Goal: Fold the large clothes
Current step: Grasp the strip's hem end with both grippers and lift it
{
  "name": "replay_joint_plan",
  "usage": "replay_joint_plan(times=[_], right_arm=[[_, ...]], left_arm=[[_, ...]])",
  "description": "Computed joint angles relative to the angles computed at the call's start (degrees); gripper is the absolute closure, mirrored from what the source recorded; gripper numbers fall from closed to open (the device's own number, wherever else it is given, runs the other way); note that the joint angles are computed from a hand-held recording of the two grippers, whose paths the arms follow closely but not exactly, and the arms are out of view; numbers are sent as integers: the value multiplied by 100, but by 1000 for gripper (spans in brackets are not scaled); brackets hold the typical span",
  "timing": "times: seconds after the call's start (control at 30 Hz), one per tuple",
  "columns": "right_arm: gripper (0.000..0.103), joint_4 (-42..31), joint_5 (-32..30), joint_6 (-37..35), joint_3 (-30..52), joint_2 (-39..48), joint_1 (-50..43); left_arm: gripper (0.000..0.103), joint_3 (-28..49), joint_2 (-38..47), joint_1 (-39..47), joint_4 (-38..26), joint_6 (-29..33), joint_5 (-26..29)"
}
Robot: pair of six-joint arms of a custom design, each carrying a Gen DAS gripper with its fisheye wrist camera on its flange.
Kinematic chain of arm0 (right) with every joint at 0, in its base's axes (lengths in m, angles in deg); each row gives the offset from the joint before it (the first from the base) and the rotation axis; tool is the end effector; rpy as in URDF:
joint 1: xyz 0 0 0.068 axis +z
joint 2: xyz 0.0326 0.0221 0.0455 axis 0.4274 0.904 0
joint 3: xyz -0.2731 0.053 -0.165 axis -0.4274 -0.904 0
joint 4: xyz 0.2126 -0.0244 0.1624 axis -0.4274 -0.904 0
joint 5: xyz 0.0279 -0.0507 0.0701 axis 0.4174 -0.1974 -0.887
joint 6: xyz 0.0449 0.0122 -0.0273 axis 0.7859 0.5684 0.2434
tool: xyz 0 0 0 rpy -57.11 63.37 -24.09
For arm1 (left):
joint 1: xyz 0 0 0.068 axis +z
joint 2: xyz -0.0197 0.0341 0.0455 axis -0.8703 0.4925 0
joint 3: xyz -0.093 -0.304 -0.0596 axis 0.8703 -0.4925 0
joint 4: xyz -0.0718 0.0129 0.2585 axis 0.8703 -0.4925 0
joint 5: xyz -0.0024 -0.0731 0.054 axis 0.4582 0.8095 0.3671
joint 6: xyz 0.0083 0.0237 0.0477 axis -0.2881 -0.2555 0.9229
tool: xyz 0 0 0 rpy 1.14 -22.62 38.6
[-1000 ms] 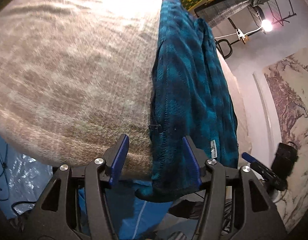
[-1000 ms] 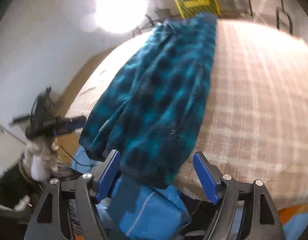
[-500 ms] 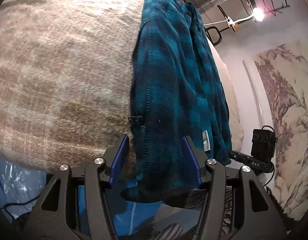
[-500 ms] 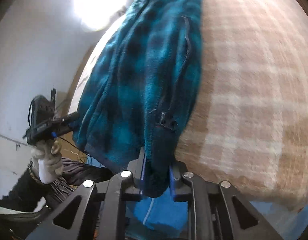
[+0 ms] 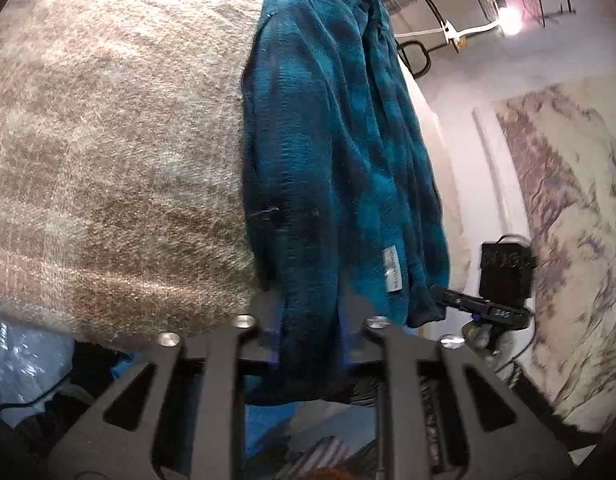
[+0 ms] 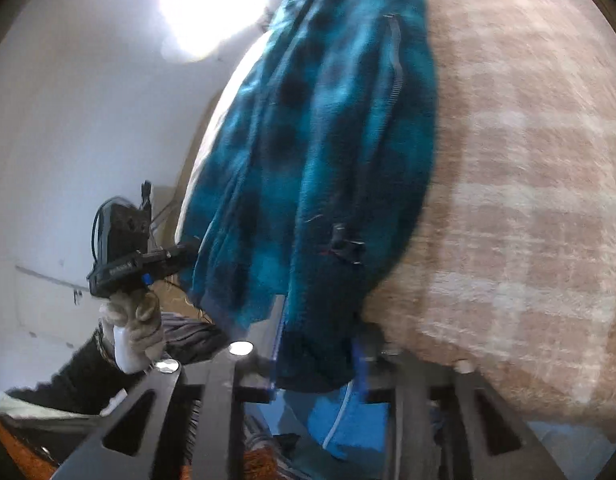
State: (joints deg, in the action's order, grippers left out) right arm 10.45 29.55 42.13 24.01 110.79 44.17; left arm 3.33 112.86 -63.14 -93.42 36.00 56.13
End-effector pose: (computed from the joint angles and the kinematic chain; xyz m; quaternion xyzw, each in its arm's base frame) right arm 0.1877 0.0821 0.1517 0.1058 0.9050 0.3740 0.1727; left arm 0.3333 -0.0422 0.2616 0.1400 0.8992 -0.4129 0.0360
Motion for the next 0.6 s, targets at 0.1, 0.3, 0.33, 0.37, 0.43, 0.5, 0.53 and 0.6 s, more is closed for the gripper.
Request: replay_joint_plan(times=[0.1,0.3,0.33,0.37,0.43,0.5,0.53,0.6], right_arm=[[86,371,-266,343,-138,-159,-169],[89,415,-416,831,29,-788,-309],[89,458,-442,926,42,-818,-354],[89,516,-471,1061,77,-843,-412],[89,454,-491,1156,196,-903,-549],[89,468,-664,1312,326,-911,-810],[89,419,-688,1369,436,-892,-896],[89,49,-669,1298,846,-814,-1035]], left_arm=[[89,182,-26,66,-250,-44,357],[89,692,-11,-88,-541,-431,815],[89,819,46,-121,-560,-651,930],[89,950,115,-147,-587,-833,1034],[89,1161,237,-188,-542,-1170,1163],[89,1520,381,-326,-399,-1688,1239],[90,1699,439,-372,-367,-1829,1217],[89,2158,608,-485,-294,-2139,1121]])
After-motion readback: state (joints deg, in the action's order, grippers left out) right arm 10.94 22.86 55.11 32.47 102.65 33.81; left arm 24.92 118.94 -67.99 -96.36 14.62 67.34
